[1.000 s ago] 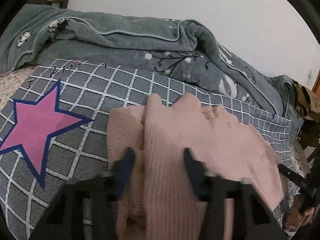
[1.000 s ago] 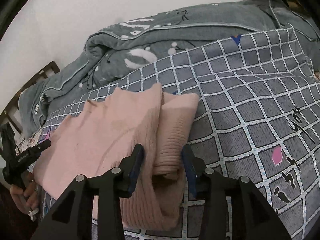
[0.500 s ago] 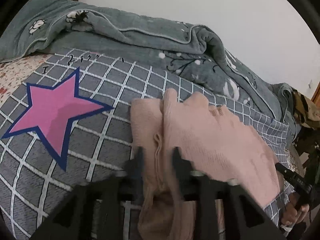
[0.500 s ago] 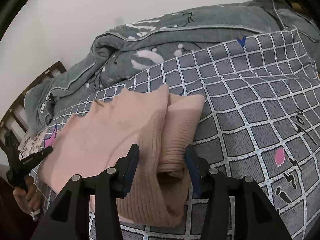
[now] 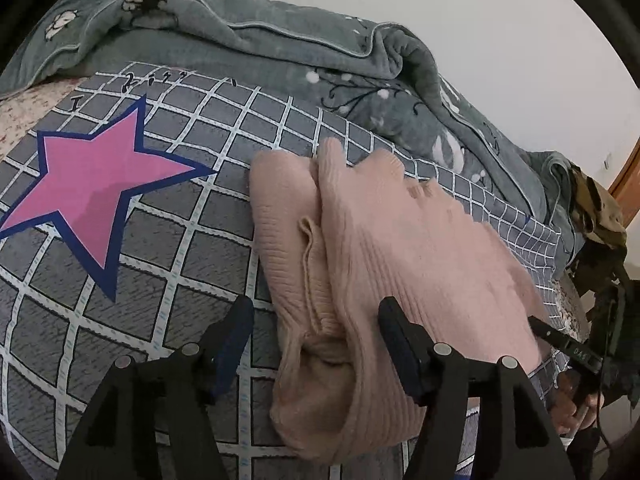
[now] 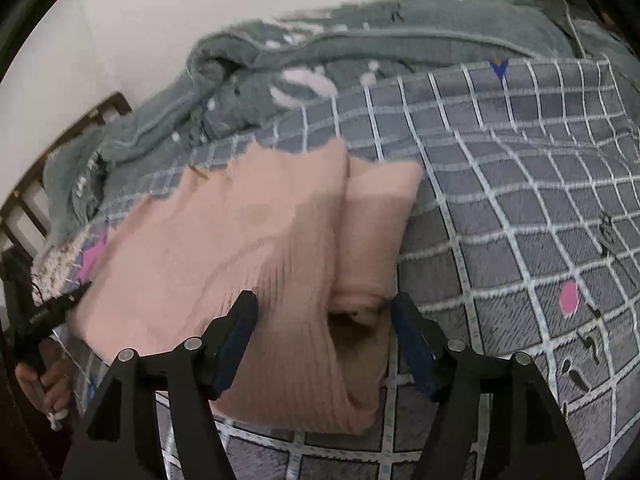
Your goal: Fold small clothes
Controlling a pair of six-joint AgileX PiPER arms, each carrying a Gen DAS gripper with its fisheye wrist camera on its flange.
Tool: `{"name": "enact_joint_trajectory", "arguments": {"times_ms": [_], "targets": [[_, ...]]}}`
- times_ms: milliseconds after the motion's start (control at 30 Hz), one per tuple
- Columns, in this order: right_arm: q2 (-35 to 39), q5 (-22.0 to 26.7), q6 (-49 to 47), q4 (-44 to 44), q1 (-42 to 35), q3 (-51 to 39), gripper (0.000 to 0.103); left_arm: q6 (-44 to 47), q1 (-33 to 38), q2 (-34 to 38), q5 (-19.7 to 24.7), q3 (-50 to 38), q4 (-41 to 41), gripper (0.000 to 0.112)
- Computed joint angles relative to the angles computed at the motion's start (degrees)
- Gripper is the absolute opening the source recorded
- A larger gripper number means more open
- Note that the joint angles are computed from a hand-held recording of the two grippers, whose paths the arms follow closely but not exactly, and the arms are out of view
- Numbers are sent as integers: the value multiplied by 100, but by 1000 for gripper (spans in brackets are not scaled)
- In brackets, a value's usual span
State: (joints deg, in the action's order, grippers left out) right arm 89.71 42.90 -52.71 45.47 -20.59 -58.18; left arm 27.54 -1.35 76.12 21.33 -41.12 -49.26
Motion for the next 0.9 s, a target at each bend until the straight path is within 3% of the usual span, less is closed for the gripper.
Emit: {"name": "enact_joint_trajectory", "arguments": {"times_ms": [167, 300, 700, 900], "targets": [[-36, 356, -251, 45, -230, -19, 68, 471, 122, -66, 104, 134, -359, 63], [-155, 540, -484, -2, -386, 103, 68, 865, 413, -273, 463, 297, -684, 63], [-646, -348, -691, -13, -129, 833, 68, 1620, 1030, -1074, 1228, 1092, -1559, 63], [-570, -330, -774, 121, -178, 801, 65, 1698, 783, -1441, 964, 1466, -1877, 63]]}}
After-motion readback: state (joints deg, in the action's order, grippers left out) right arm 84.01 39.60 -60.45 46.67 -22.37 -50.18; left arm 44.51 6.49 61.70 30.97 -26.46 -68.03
